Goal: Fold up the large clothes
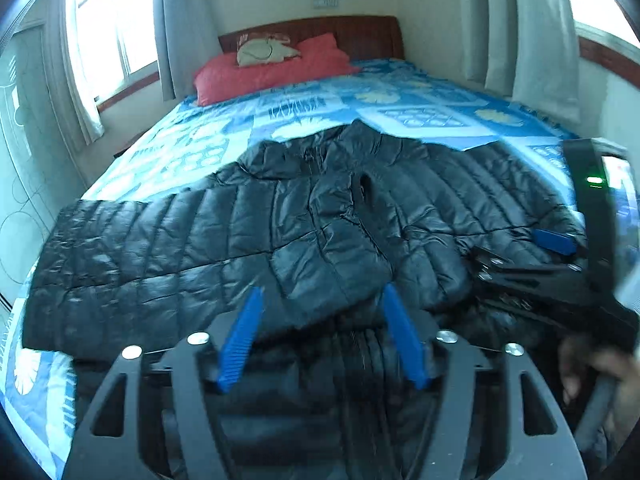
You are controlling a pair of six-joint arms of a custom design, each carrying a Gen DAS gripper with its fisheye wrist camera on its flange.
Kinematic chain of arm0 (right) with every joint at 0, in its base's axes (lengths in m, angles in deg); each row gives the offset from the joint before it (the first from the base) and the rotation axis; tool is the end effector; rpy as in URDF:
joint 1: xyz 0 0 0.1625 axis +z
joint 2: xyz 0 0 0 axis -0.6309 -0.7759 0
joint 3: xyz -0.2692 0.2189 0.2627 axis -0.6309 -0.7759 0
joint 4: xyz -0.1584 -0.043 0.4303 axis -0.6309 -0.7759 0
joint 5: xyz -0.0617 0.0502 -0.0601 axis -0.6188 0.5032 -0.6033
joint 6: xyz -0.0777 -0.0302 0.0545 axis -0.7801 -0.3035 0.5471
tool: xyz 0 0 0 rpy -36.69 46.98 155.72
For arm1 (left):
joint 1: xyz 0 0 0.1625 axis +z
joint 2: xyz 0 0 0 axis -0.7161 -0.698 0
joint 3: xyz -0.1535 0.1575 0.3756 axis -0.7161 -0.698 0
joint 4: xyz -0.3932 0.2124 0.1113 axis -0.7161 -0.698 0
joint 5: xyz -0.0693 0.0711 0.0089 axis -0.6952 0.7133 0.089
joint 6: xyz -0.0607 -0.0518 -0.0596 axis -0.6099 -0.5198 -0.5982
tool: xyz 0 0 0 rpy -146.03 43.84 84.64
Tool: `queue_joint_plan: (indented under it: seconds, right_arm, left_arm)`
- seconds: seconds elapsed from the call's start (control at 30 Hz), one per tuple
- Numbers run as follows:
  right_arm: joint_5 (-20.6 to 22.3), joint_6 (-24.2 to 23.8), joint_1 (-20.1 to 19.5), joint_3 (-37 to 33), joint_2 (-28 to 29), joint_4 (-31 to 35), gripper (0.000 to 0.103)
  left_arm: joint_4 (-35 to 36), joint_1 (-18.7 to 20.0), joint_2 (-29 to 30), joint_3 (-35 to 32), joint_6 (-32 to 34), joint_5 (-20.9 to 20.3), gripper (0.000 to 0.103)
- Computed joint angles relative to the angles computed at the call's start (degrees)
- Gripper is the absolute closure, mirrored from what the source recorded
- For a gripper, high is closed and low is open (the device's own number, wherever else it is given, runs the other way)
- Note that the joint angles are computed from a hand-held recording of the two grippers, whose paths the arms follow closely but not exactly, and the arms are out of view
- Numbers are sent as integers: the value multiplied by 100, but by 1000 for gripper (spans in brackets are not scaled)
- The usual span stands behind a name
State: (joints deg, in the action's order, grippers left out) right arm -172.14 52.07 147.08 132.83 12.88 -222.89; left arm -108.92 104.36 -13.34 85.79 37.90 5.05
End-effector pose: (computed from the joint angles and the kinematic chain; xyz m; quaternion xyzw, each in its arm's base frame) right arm 0.2791 -0.6310 -0.0634 0.2047 -0.8696 0.3086 0.3266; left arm -0.0594 -0.5160 0.2324 0.1567 0.8203 -0.3750 0.4024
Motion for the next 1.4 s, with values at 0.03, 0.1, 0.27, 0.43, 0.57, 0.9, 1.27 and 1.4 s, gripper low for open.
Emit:
queue_joint_plan:
  seconds: [0.03,0.1,0.27,0.43,0.57,0.9,1.27,1.4]
  right_arm:
    - [-10,28,10,-35,10,54,11]
    - [-94,71,61,-98,13,181,12]
    - [140,147,393,110,-93,-265,12]
    - [556,486,709,-321,167,699,12]
    - [600,892,750,-981,585,1770,54]
    - [259,363,854,-677,264,688,85]
    - [-438,472,163,-332,-159,817,85]
    - [-279,379,38,-208,-183,707,84]
  left_arm:
    - [5,-65,-164,140,-25,-2,38]
    - [98,-179,-572,421,-67,103,38]
    - [-324,-197,-1392,881,342,566,38]
    - [-1326,73,-1703,914,1263,1152,37]
    - [-1279,327,-2100,894,1156,1256,37]
    - [-1770,536,-2289,570,1600,1143,37]
    - [-1290,948,-1447,-83,1228,783,37]
    - [-1327,1125,-1024,-387,1437,860,37]
